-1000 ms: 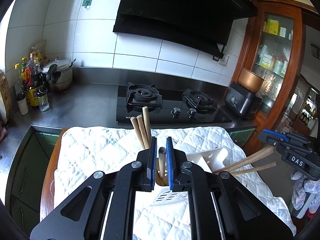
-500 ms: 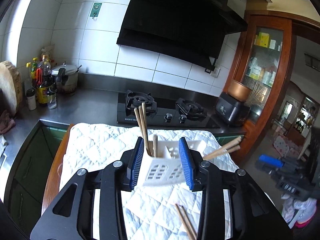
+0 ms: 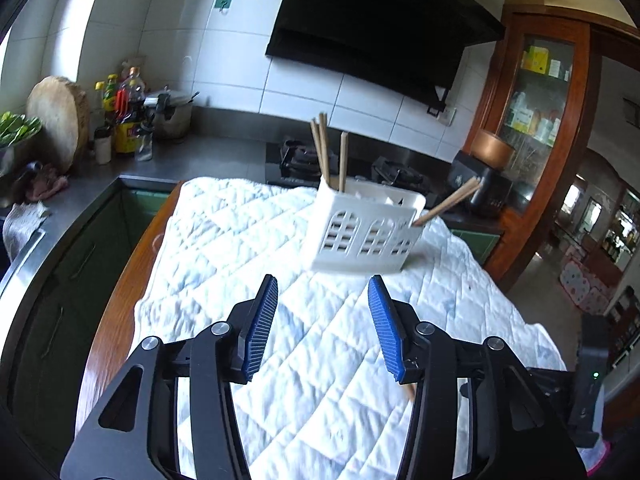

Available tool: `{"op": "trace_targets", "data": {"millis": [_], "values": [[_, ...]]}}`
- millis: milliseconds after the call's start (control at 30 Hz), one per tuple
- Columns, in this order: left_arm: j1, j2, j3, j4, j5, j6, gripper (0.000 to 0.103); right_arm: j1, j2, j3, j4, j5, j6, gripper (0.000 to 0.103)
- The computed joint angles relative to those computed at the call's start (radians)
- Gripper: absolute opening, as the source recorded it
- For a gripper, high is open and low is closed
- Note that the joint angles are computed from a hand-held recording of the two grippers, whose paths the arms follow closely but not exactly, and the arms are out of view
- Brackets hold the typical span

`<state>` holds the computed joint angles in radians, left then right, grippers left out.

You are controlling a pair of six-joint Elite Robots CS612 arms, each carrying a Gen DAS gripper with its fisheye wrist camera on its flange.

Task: Organize utensils
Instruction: 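Move both open tools back to the remaining chopsticks on the cloth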

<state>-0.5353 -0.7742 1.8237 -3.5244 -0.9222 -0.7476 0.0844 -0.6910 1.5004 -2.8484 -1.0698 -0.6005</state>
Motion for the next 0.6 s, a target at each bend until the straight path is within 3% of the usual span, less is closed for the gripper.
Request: {"op": "trace_targets", "data": {"millis": [167,600], "values": [[-0.025,-0.001,0.045,0.011,0.030,-0.062,0.048,0.005,0.007,0.033,-0.016,-0.011,0.035,0.018],[-0.036,0.000,0.096,0.026,0.038,-0.170,0.050,0.012,0.023,0.023,0.006,-0.018,0.102,0.011]]}}
